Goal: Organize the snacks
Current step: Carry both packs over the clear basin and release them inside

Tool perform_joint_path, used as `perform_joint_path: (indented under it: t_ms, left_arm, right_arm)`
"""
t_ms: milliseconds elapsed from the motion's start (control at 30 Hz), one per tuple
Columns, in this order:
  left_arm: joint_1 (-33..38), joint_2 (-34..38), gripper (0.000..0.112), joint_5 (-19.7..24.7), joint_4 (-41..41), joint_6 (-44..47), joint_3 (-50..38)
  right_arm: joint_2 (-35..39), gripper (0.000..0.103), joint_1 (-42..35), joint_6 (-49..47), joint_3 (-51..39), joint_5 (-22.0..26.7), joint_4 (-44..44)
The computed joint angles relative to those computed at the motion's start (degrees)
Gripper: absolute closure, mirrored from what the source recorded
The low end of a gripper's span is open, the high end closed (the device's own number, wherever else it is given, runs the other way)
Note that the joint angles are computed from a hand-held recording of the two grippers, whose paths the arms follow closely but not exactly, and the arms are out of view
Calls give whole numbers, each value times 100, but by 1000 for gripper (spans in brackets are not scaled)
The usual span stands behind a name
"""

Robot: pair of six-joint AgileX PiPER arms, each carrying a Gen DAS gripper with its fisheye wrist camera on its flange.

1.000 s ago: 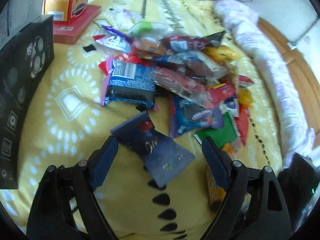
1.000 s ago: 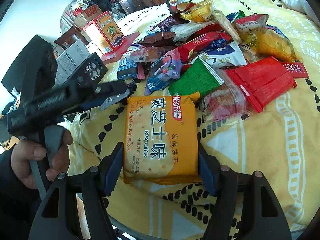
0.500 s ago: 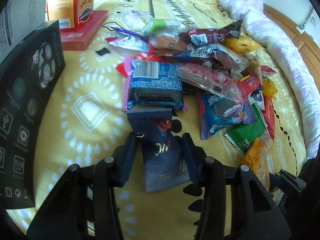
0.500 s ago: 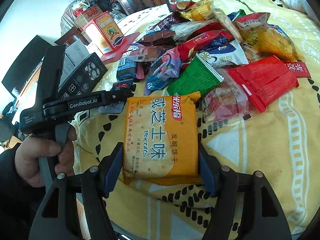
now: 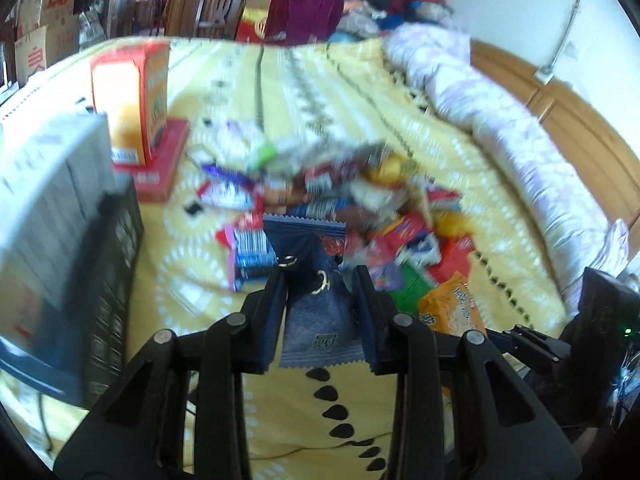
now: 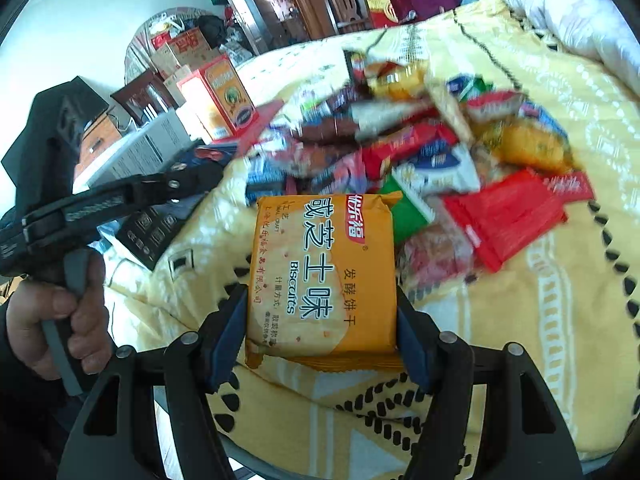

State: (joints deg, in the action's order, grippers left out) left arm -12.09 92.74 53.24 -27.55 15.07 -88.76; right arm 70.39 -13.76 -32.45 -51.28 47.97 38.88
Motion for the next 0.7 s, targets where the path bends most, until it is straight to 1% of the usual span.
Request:
perform_joint_path:
  t_ms: [100,233,367,467,567,700]
  left_arm:
    - [121,-68,78,153,-24,-68,-343]
    - [390,-184,78,325,-34,-110,-782]
    - [895,-245,79,497,-102,-27,-1241]
    - [1447,-228,78,586,-201,34,-1535]
    - [2151,-98,79,790,-308,30,-1925]
    - [3120,237,78,1079,-502,37,-2582]
  right_arm:
    - [-37,32,-4,122,-340,122,-77]
    - [64,32,246,474,-983,193,-287]
    - [364,32,703,953,-2013,273,-609]
    - [687,32,1179,1348,-2908,298,-889]
    - [1166,32,1755,1787,-3938,371,-1163]
    - [2069,32,2611,2346,-5573,662,-1502]
